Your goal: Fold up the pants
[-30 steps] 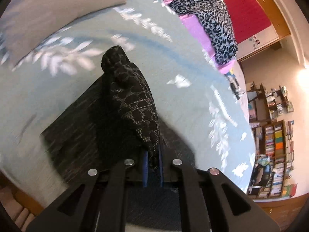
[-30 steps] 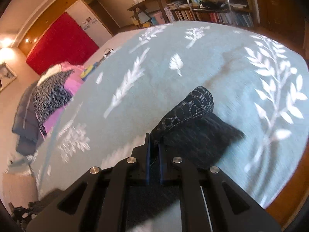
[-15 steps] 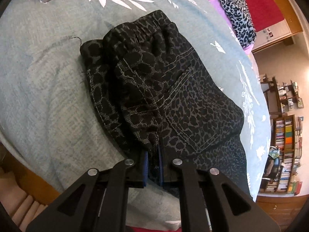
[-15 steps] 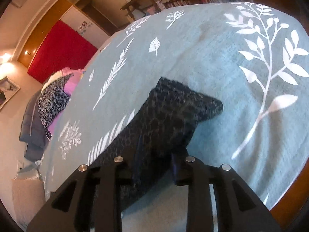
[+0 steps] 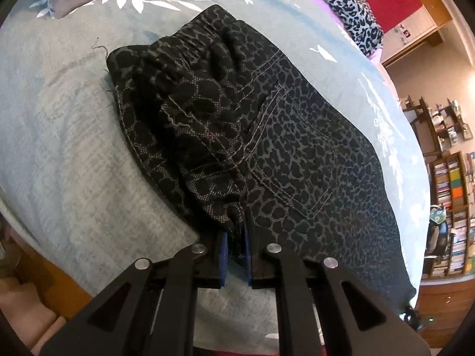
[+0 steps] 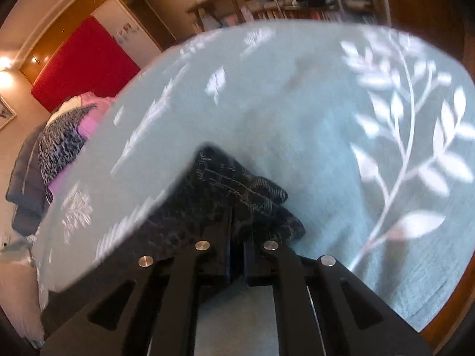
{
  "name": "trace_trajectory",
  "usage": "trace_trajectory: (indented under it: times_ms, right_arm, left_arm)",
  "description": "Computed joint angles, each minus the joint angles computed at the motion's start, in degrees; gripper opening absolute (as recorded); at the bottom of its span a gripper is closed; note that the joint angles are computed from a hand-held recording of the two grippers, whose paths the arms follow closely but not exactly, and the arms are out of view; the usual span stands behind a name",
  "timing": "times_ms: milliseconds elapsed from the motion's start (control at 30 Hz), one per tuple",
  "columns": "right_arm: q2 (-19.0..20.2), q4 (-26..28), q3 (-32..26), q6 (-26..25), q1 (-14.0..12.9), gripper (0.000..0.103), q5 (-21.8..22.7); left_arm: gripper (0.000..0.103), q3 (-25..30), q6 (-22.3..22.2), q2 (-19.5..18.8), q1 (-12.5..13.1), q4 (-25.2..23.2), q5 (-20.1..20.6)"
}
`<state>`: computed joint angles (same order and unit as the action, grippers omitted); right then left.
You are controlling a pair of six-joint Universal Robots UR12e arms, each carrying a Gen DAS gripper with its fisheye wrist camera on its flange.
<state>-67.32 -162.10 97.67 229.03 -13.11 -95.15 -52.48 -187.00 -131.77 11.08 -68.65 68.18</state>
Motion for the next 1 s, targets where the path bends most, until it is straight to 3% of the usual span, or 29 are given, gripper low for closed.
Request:
trace_trajectory:
  times_ms: [133, 233, 367, 433, 533, 567, 600, 633, 767, 867, 967, 1000]
  right_arm:
    - [-1.2, -3.6, 2.3, 2.5, 0.4, 0.005, -0.9]
    - [-1.8, -3.7, 2.9, 3.3, 0.3, 0.005, -1.6]
    - [-1.6, -0.5, 1.9, 3.1, 0.4, 0.012, -1.9]
    - [-1.6, 1.8, 0.8, 2.5, 1.0, 0.021, -3.7]
    - [-1.8, 3.3, 0.0, 2.4, 1.6, 0.038, -6.1]
    - [-2.1, 4.3, -0.2, 2.8, 1.9, 0.044, -7.8]
    - [-2.4, 5.1, -0.2, 3.6, 2.3, 0.051, -9.9]
    - [-2.8, 5.7, -0.1, 4.5, 2.5, 0.051, -11.6]
    - [-3.3, 8.2, -0.9, 3.6, 3.7, 0.051, -15.8]
    - [-2.3, 8.6, -2.8, 0.9, 5.1, 0.051, -16.7]
    - [-0.7, 7.8, -5.4, -1.3, 6.4, 0.051, -15.9]
    - [0.0, 7.5, -6.4, -2.1, 6.8, 0.051, -15.4]
  left_arm:
    - [0.008, 1.6, 0.6, -0.4, 0.3, -0.6, -0.9]
    - [0.008, 1.3, 1.2, 0.2, 0.5, 1.2, -1.9]
    - [0.013, 0.8, 5.0, 0.4, 0.0, 1.3, 0.1]
    - [0.029, 1.0, 4.9, -0.1, 0.4, -0.5, -0.3]
    - [0.036, -1.0, 1.6, 0.2, 2.2, 2.7, -6.7]
    - [0.040, -1.4, 0.4, 0.2, 2.6, 3.9, -7.9]
    - [0.051, -2.0, -0.9, 0.4, 3.0, 6.1, -8.6]
    - [0.056, -2.2, -1.7, 0.5, 3.2, 7.8, -8.6]
    - [0.057, -1.6, -3.6, 0.0, 3.9, 11.3, -9.2]
    - [0.057, 0.1, -4.7, -1.2, 4.3, 11.0, -11.0]
    - [0.056, 3.3, -5.1, -3.1, 4.1, 9.6, -10.0]
    - [0.050, 4.6, -5.0, -3.8, 3.8, 8.3, -8.6]
